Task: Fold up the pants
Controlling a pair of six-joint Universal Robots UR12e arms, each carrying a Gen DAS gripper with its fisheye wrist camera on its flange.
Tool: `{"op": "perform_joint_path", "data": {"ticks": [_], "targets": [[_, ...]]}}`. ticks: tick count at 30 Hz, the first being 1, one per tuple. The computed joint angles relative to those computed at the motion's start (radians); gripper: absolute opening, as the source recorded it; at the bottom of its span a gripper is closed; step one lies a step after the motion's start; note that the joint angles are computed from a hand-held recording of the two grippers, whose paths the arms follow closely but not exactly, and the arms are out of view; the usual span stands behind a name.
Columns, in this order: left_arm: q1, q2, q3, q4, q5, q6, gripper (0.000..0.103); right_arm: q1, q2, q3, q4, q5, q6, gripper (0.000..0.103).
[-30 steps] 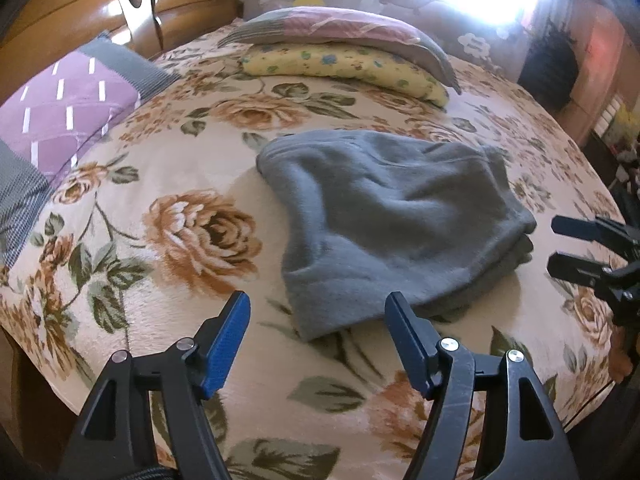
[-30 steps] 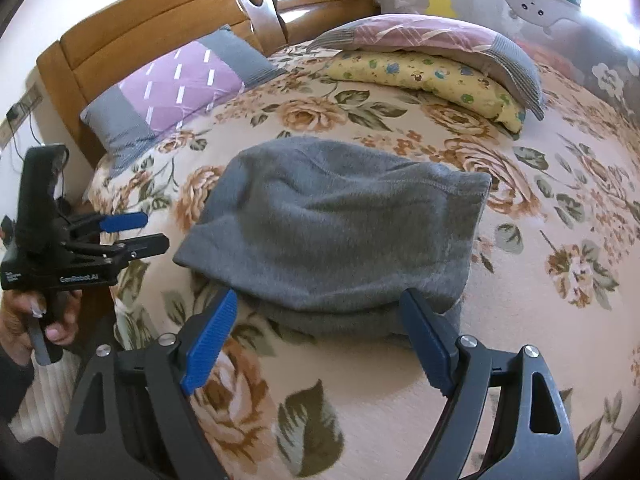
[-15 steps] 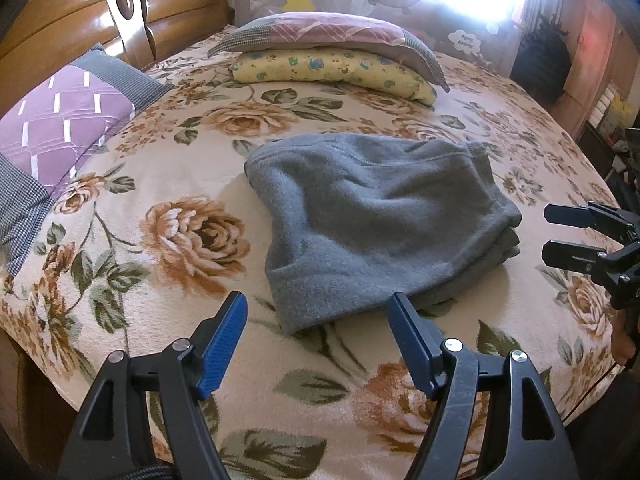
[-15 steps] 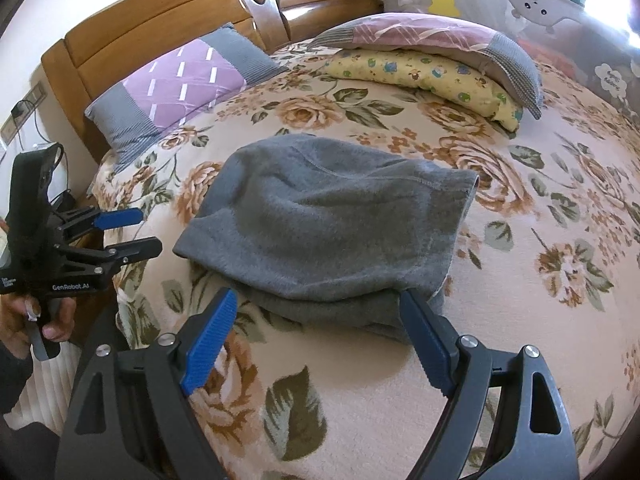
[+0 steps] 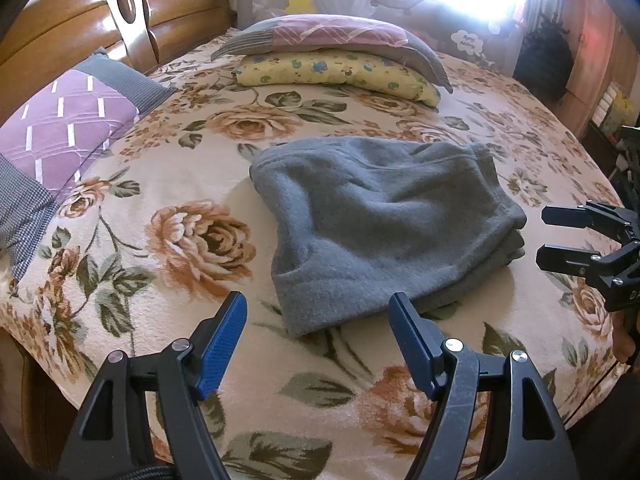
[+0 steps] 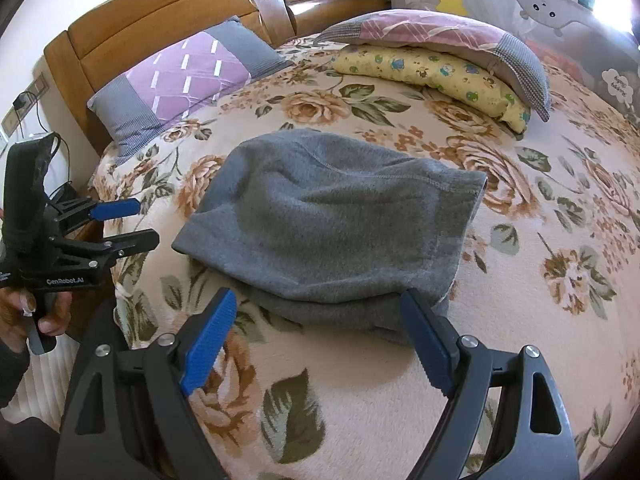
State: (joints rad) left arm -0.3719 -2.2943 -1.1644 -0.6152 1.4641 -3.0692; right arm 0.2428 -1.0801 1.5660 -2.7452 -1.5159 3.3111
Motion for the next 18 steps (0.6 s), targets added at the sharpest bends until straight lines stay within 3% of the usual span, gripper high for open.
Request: {"op": "perform_joint_path", "data": {"ticks": [18], "targets": [[-0.010,-0.006,0.003,0.032,0.061,0.037,0.078,-0.003,0.011,-0.013,0.019,-0.019,-0.030,0.085]]}}
